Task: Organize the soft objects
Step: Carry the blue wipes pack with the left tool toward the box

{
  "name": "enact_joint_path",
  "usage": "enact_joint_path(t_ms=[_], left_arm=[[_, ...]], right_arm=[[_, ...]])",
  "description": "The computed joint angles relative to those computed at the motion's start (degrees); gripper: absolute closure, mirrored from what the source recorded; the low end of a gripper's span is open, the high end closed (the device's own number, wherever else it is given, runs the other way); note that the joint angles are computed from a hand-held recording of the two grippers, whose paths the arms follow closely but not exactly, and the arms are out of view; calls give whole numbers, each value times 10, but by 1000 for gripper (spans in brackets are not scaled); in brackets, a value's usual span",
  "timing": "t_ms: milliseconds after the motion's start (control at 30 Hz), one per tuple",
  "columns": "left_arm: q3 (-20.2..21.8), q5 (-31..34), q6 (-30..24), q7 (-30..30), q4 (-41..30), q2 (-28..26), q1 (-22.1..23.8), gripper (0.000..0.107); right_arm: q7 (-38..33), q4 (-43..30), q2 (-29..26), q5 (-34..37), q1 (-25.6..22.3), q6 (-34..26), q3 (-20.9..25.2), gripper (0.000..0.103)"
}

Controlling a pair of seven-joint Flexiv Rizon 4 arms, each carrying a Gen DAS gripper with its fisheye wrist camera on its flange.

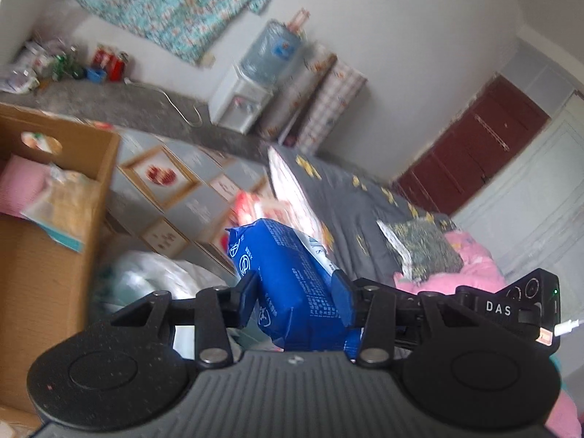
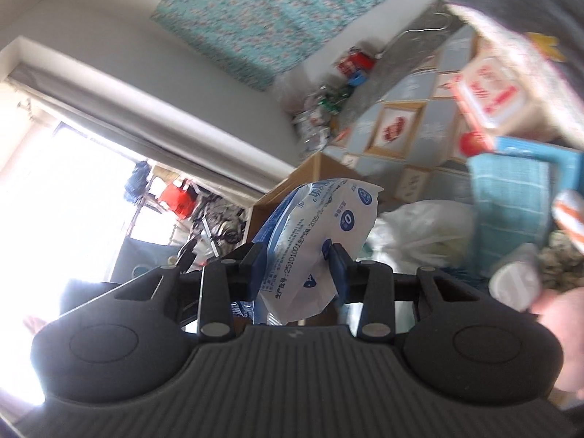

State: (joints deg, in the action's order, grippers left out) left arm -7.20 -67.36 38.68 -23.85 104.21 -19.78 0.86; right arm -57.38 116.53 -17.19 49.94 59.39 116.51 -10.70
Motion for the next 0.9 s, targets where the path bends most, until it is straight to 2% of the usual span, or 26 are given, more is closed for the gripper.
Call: enact_joint_path(t_ms=[100,200,400,567,733,900], left_arm=[[11,-20,12,10,0,4,16,62],[19,-30,30,6,-7,-3,31,62],[28,-2,50,-43,-37,-36,67,62],[26,38,51,-96,-77,-76,102,62],[27,112,8,-173,-137,-124,142,62],[23,163,-6,-240,-190,-169,165,62]], right_arm=[[8,-45,-22,-42,1,-39,-11,66],[36,-98,-52,-101,-28,-85,7,65],[73,-221,-124,-200,-138,-186,113,65],[102,-324,-186,-262,-185,-278,163,64],[120,-411,-241,-299,-237,-365,230,64],[140,-501,-303,-332,-273,-435,285,63]])
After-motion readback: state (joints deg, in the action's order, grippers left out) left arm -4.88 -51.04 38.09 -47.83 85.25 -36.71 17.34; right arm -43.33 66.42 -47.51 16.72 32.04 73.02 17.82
